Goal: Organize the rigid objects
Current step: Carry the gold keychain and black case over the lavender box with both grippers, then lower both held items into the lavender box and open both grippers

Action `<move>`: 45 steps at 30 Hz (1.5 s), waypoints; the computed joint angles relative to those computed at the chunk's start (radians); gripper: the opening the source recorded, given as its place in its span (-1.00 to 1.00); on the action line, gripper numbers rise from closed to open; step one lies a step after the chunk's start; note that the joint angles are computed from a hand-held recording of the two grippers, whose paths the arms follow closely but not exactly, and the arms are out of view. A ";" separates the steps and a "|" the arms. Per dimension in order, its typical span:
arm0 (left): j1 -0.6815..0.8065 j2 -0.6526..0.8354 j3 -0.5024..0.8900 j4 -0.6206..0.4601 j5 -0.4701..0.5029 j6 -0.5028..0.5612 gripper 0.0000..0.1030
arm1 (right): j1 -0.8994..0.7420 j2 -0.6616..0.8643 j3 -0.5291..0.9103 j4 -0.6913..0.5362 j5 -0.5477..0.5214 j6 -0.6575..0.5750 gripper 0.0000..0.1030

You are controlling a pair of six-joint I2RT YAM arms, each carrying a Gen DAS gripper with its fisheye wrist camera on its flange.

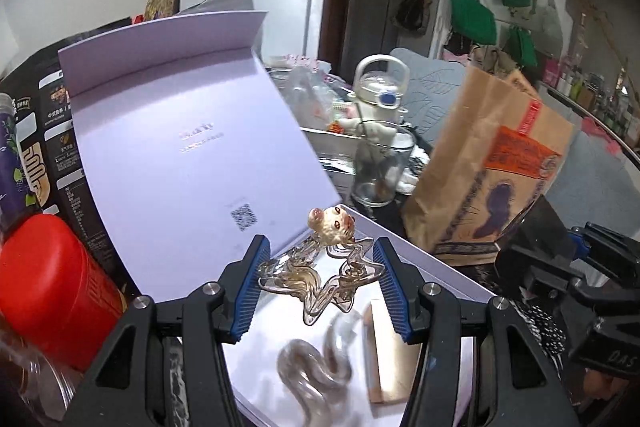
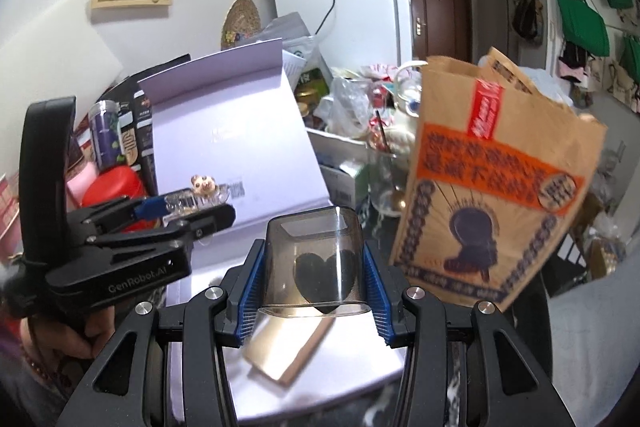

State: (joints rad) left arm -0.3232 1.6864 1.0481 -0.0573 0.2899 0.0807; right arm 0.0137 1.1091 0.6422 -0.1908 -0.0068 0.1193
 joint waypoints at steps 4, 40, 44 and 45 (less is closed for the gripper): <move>0.010 0.036 0.022 -0.007 -0.011 0.011 0.03 | -0.001 0.081 0.032 0.040 -0.006 -0.012 -0.11; -0.039 0.282 0.196 -0.122 -0.137 0.059 0.03 | -0.016 0.440 0.076 0.159 -0.081 -0.024 -0.09; -0.058 0.295 0.221 -0.154 -0.191 0.064 0.03 | -0.022 0.430 0.077 0.152 -0.078 -0.018 0.14; -0.061 0.292 0.218 -0.150 -0.201 0.068 0.03 | -0.027 0.429 0.078 0.148 -0.086 -0.015 0.16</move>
State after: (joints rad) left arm -0.3845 1.9788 1.2665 -0.2072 0.0885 0.1484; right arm -0.0132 1.5381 0.7207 -0.0426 -0.0929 0.1044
